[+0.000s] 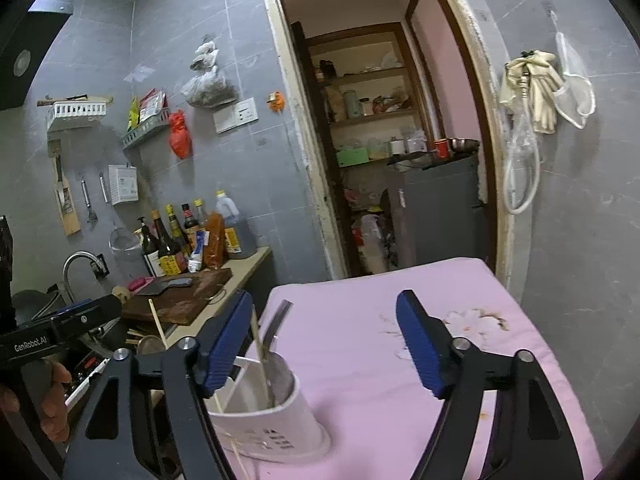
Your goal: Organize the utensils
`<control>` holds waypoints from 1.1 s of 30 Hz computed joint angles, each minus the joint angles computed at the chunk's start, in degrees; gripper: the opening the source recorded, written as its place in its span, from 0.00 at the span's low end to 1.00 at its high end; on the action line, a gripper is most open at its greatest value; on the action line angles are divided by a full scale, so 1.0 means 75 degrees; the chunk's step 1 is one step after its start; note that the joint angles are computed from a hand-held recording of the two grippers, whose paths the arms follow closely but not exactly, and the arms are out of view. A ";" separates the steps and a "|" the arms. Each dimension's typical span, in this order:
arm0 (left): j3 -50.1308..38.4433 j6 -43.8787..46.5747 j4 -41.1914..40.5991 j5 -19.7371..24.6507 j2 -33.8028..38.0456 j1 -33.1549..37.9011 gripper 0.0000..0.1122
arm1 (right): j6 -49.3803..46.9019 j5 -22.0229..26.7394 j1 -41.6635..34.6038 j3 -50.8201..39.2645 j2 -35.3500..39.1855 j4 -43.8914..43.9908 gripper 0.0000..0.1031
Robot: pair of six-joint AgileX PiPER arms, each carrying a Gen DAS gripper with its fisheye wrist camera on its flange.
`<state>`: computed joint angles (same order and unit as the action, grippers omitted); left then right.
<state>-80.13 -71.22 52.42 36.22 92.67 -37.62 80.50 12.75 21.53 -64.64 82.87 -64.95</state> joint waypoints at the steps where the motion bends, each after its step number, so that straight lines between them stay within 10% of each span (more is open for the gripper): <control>1: -0.0023 -0.0040 0.0020 0.0061 0.0005 -0.0064 0.90 | -0.0236 -0.0031 -0.0087 0.0122 -0.0147 0.0224 0.78; 14: 0.0020 -0.1208 0.0633 0.1474 -0.0050 -0.1588 0.90 | -0.6691 0.0454 -0.1188 0.1021 -0.1904 0.5917 0.98; 27: 0.0438 -0.2478 0.1030 0.3091 -0.0177 -0.3267 0.91 | -0.9916 0.1511 -0.2106 0.1856 -0.3276 0.9097 0.98; 33: 0.0581 -0.3134 0.1039 0.3722 -0.0206 -0.4039 0.91 | -0.9647 0.1723 -0.2018 0.2260 -0.3880 0.8661 0.98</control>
<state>-75.77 -94.72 60.22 64.14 91.13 -67.91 8.15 25.67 6.39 -47.69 53.77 0.01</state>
